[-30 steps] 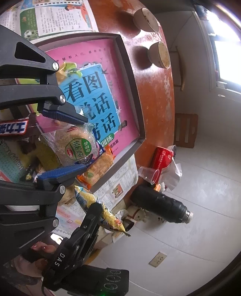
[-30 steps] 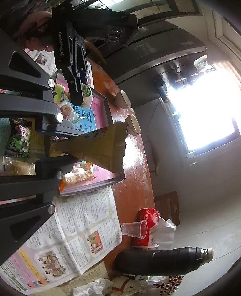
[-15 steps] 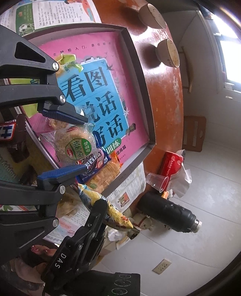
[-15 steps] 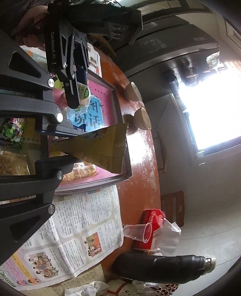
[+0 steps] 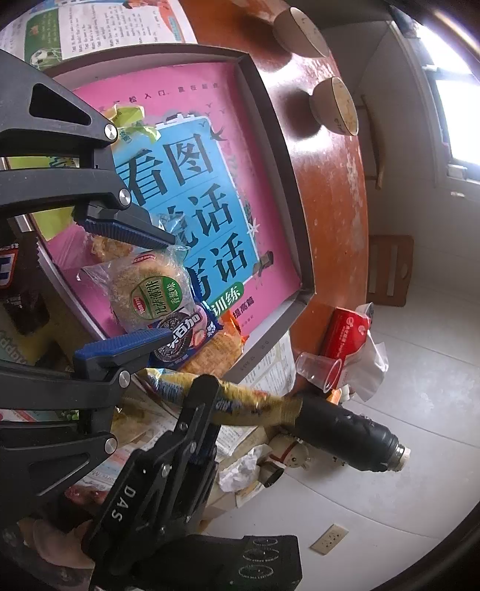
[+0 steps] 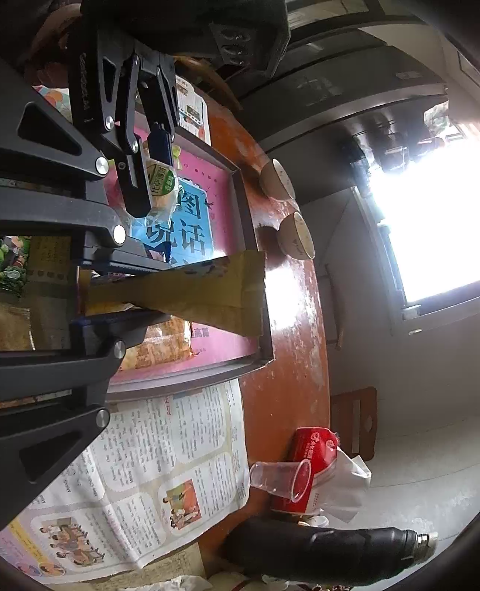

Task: Organize snacks
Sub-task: 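Lower the cake into the tray with the left gripper while the right lowers the yellow bar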

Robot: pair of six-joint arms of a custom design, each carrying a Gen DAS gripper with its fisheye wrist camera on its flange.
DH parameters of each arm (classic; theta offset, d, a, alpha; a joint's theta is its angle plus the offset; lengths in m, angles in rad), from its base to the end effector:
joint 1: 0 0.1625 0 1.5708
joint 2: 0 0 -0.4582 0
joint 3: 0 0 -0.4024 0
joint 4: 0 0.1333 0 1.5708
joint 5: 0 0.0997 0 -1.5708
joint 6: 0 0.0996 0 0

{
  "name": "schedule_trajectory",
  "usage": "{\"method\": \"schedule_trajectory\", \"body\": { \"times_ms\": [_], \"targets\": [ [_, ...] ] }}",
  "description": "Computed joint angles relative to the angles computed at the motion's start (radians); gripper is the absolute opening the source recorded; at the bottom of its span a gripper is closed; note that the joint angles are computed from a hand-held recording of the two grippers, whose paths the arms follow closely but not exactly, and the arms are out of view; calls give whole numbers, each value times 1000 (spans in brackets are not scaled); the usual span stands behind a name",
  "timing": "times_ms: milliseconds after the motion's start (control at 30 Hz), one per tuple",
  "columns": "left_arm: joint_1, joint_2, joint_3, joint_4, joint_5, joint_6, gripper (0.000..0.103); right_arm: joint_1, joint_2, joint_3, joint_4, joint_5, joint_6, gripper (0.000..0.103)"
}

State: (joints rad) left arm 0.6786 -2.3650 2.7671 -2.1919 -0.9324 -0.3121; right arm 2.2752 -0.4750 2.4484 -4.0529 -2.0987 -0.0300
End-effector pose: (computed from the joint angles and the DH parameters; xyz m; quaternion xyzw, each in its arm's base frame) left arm -0.0022 -0.2493 0.2697 0.2371 0.9142 -0.2622 0.1983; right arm 0.3086 -0.2348 -0.0248 0.2741 -0.8956 0.3128 0.1579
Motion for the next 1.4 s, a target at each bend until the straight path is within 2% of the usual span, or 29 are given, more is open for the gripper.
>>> {"method": "schedule_trajectory", "body": {
  "times_ms": [667,933,1400],
  "targets": [
    [21,96,12,-77,-10,33,47,-49,22,-12,-11,42,-6,19],
    [37,109,13,-96,-13,48,47,-58,33,-8,-32,47,-1,30],
    [38,109,13,-88,-8,43,48,-57,39,21,-75,64,11,33]
  ]
}}
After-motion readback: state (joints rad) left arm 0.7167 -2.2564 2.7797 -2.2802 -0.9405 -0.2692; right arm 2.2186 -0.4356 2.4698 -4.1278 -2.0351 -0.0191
